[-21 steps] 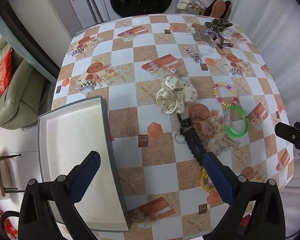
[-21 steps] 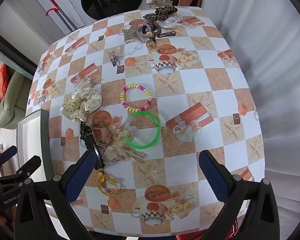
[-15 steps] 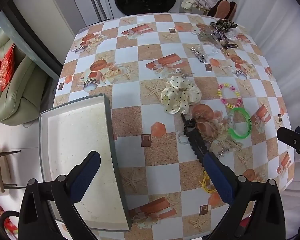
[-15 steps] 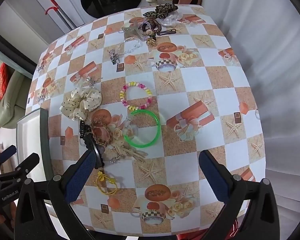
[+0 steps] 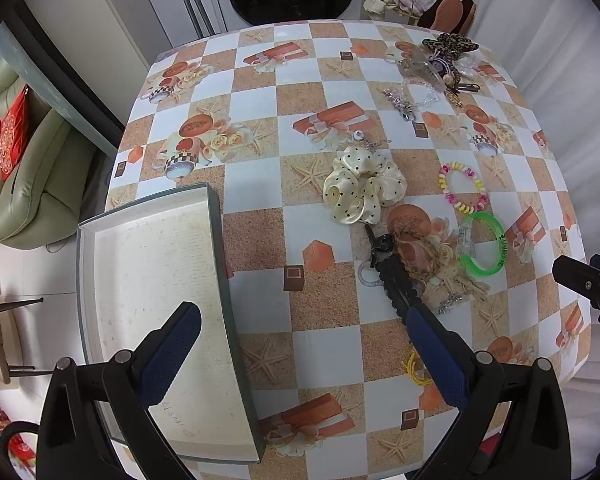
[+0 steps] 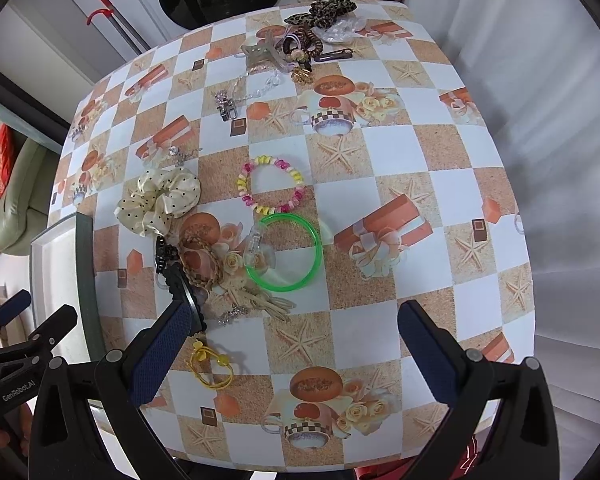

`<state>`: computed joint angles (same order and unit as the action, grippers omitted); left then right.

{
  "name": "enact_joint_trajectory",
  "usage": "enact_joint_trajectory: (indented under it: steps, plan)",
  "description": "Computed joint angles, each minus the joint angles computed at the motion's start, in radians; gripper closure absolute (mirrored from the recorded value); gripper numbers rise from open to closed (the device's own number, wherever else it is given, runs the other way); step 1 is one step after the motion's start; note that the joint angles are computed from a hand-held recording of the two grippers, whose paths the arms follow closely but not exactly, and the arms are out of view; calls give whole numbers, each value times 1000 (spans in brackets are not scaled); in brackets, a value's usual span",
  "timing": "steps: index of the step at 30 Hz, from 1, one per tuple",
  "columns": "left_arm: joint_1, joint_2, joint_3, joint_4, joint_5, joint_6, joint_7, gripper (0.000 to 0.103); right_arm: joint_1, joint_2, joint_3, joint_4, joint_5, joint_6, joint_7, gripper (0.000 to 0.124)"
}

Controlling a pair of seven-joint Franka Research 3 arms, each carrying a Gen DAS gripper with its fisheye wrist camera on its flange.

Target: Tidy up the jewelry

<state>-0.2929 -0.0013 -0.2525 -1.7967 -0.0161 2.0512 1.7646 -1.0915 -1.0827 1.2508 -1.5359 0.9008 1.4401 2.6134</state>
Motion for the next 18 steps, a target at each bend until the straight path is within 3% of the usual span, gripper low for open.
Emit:
enact_joint_trajectory:
  steps: [18]
  plan:
    - [0,1,0,0,-1,-2,1,0,-7,-5,0,2,9,-1,-1,21]
